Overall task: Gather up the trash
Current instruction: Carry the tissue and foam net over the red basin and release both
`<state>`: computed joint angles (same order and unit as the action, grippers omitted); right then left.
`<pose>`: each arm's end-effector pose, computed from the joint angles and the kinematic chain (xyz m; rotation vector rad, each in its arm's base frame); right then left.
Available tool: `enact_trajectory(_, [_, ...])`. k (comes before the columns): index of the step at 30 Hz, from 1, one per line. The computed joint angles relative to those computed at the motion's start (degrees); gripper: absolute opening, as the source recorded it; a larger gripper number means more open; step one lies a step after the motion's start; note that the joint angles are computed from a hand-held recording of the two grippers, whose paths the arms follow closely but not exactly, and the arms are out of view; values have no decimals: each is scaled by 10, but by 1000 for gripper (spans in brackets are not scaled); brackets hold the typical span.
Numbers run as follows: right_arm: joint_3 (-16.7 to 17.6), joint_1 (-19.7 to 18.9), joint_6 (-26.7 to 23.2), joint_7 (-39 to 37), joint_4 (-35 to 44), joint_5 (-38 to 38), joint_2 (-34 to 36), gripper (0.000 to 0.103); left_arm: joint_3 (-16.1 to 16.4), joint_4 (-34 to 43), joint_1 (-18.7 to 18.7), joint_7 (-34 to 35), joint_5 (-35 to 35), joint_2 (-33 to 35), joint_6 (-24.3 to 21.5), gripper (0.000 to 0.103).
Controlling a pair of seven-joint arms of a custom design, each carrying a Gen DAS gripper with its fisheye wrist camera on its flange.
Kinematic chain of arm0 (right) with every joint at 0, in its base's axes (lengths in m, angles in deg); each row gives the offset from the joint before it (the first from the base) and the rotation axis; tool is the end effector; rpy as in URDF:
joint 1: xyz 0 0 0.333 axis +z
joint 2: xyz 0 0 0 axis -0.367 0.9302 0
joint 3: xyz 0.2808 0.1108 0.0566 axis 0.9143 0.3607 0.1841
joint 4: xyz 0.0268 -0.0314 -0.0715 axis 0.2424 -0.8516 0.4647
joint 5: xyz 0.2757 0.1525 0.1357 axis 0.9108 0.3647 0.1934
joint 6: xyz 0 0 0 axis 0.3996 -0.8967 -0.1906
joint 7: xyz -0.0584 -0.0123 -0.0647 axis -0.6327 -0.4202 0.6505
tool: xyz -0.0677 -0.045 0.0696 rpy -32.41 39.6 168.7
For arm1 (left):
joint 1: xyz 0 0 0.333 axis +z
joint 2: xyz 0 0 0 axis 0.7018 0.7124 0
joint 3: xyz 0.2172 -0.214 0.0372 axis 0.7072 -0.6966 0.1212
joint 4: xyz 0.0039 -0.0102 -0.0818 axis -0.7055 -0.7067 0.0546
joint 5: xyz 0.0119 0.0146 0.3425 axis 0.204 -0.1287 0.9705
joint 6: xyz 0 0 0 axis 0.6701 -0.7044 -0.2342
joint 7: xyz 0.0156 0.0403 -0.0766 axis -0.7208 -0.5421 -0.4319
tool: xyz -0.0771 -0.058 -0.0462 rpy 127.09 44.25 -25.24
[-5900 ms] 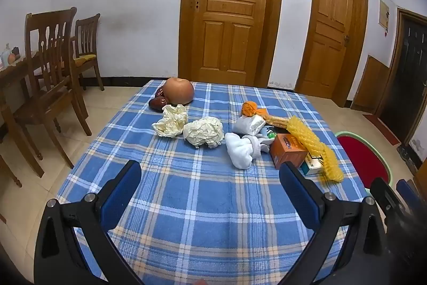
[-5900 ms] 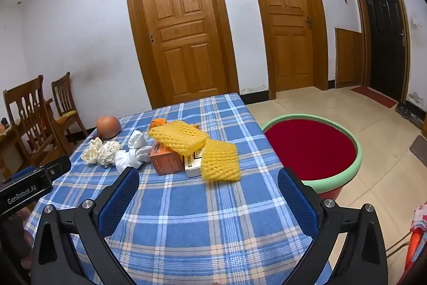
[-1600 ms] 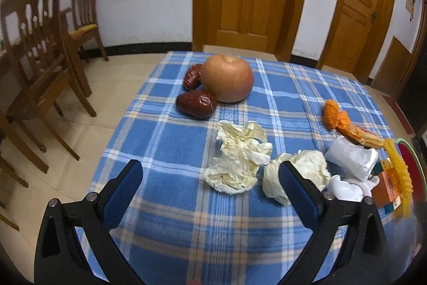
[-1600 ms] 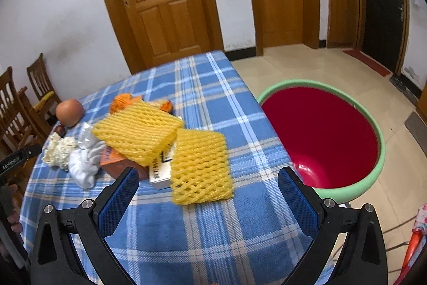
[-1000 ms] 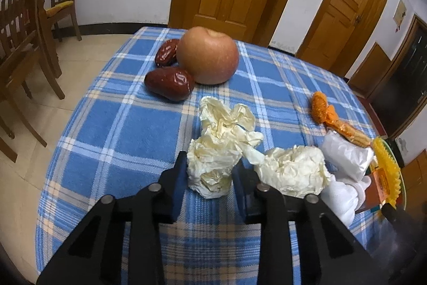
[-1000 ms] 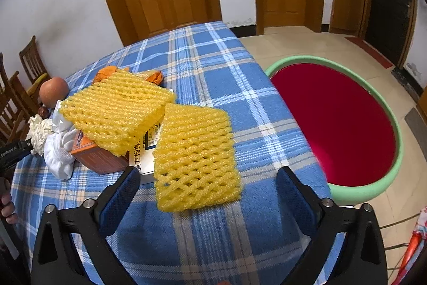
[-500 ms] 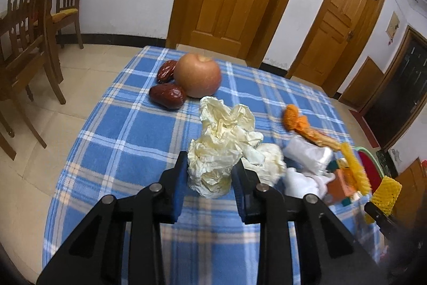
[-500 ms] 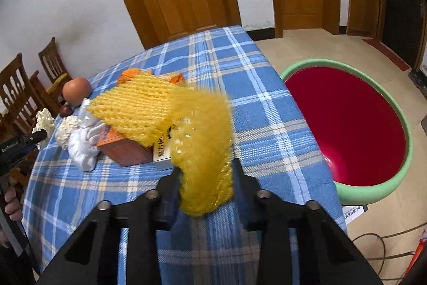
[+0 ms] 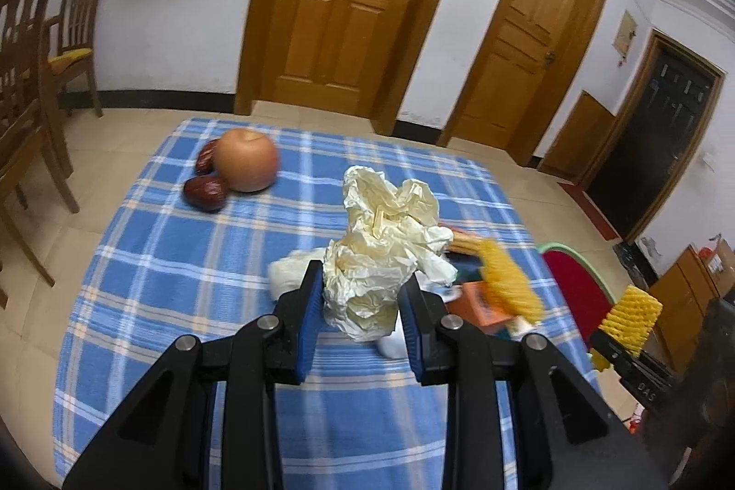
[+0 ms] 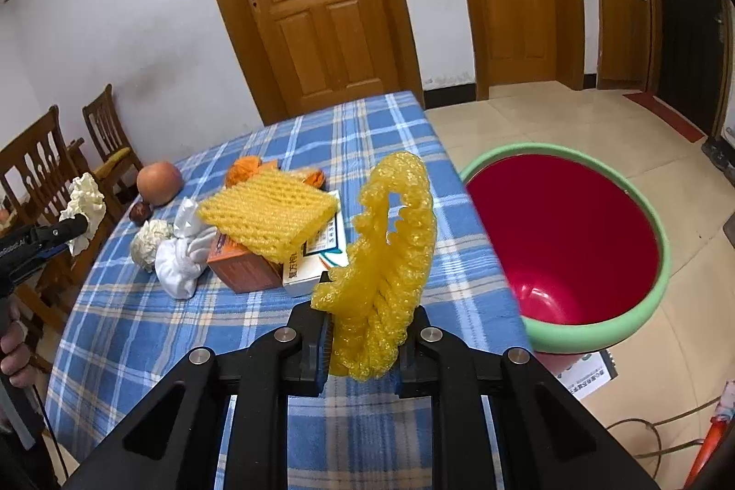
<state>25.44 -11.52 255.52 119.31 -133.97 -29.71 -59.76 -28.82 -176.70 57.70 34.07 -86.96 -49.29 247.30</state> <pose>0.5408 0.0492 0.3329 -1.4594 1.8620 -0.6487 0.6314 -0.1531 0.3718 -1.7038 1.9297 -1.1897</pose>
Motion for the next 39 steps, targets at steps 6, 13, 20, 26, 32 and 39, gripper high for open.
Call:
enact_trajectory(6, [2, -23, 11, 9, -18, -9, -15, 19, -14, 27, -21, 11, 2, 13, -18, 31])
enact_trajectory(13, [-6, -50, 11, 18, -28, -10, -23, 19, 0, 85, -86, 44, -12, 41, -58, 31])
enact_trajectory(20, [-6, -91, 5, 39, -27, -24, -19, 19, 27, 167, -161, 86, -38, 77, -117, 31])
enact_trajectory(26, [10, -142, -3, 69, -15, -67, -5, 19, 62, 255, -231, 113, -59, 118, -179, 31])
enact_trajectory(32, [33, -196, -17, 104, 7, -118, 19, 20, 99, 363, -295, 129, -70, 172, -240, 31])
enact_trajectory(39, [43, -222, -24, 120, 30, -139, 42, 27, 127, 480, -347, 130, -76, 235, -312, 31])
